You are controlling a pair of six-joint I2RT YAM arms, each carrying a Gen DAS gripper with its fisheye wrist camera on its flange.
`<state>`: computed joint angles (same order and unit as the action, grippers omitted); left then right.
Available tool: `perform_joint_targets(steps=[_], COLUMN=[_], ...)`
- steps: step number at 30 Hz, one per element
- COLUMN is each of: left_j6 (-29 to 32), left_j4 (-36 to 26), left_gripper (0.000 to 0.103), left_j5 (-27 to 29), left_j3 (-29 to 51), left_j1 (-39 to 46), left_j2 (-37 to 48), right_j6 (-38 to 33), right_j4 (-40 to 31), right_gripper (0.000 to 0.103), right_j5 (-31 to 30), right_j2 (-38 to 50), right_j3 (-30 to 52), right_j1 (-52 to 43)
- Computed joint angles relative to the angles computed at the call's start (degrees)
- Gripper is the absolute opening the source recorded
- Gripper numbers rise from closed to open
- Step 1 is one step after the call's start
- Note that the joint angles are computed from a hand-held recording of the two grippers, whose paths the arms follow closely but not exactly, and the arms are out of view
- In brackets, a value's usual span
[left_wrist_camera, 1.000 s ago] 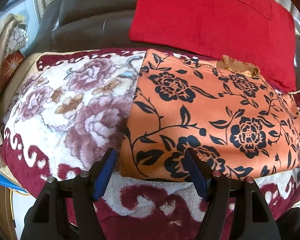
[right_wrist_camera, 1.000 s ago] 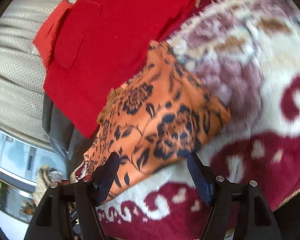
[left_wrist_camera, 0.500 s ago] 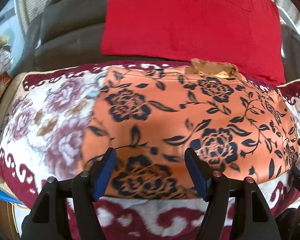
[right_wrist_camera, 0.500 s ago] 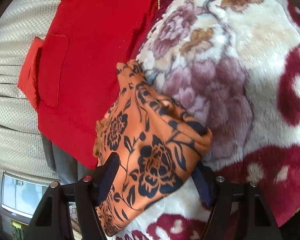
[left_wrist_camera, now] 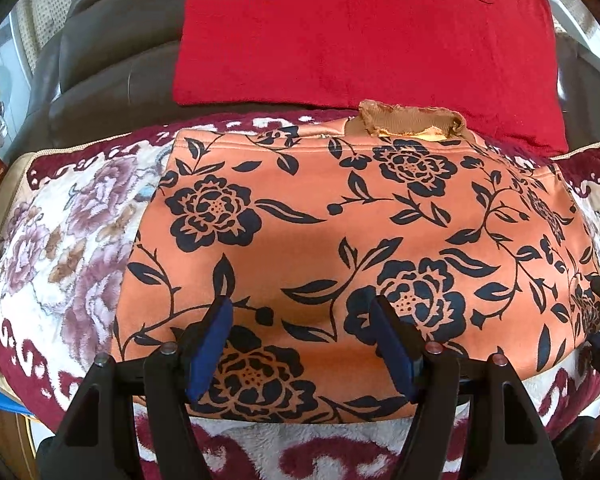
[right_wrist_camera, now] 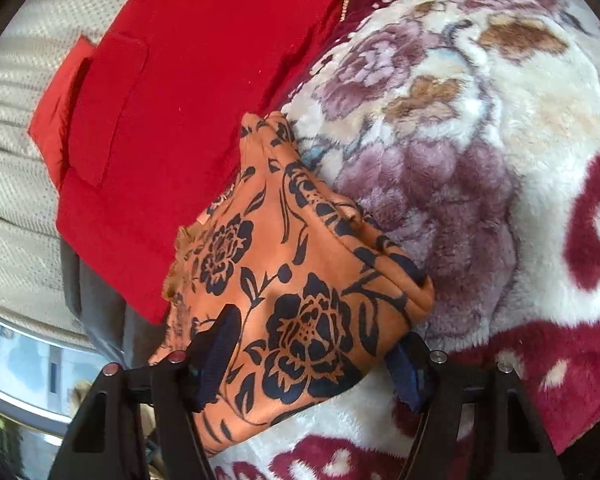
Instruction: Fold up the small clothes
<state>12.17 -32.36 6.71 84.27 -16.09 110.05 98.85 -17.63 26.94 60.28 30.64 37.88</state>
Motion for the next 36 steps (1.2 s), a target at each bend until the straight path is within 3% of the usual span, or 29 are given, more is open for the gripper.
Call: perform_joint_targets(steps=[4, 6, 7, 11, 15, 18, 22, 25, 29, 31, 33, 35, 36], left_j6=[-0.20, -0.26, -0.38, -0.77, -1.16, -2.37, -1.29, 0.37, -0.32, 0.45, 1.75, 2.19, 1.89], left_j4=[-0.10, -0.38, -0.34, -0.15, 0.52, 5.76, 6.95, 4.65, 12.11, 11.14, 7.19, 8.67, 8.59], left_gripper=[0.071, 0.071, 0.071, 0.071, 0.071, 0.071, 0.071, 0.071, 0.071, 0.075, 0.075, 0.076, 0.076], left_j5=[0.35, 0.84, 0.97, 1.45, 2.34, 4.22, 4.31, 0.87, 2.35, 3.53, 0.52, 1.04, 1.83], left_j3=[0.54, 1.12, 1.19, 1.23, 0.75, -3.00, -3.32, -1.18, -7.62, -6.85, -3.65, -4.23, -4.33], left_j1=[0.38, 0.55, 0.52, 0.05, -0.04, 0.64, -0.04, -1.49, -1.23, -1.55, -2.93, -2.67, -2.01], left_j2=[0.72, 1.29, 1.39, 1.47, 1.09, -1.68, -0.85, 2.82, -3.58, -2.86, 1.31, 2.04, 1.06], right_j6=[-2.00, -2.49, -1.83, -1.78, -1.69, -1.94, -3.46, -3.96, -4.21, -4.56, -4.71, -5.14, -6.25], right_j4=[-3.29, -2.66, -3.09, -4.97, -5.63, -4.16, -3.73, -4.17, -2.68, -1.55, -0.15, 0.82, 0.18], right_gripper=[0.067, 0.041, 0.034, 0.033, 0.039, 0.040, 0.028, 0.027, 0.031, 0.031, 0.031, 0.025, 0.011], right_j5=[0.32, -1.18, -1.38, -1.36, -0.34, -0.26, -1.11, -1.31, -3.08, -3.26, -4.11, -5.35, -5.98], right_j2=[2.75, 4.89, 6.10, 4.47, 3.81, 3.24, 4.46, 4.72, 3.97, 2.99, 2.50, 2.63, 2.65], right_j3=[3.29, 3.59, 4.40, 3.94, 4.55, 3.63, 4.17, 4.63, 3.60, 2.49, 1.43, 0.91, 1.34], right_j1=[0.04, -1.14, -1.07, -0.57, 0.03, -0.13, -0.71, -1.24, -2.77, -3.50, -4.43, -5.56, -6.40])
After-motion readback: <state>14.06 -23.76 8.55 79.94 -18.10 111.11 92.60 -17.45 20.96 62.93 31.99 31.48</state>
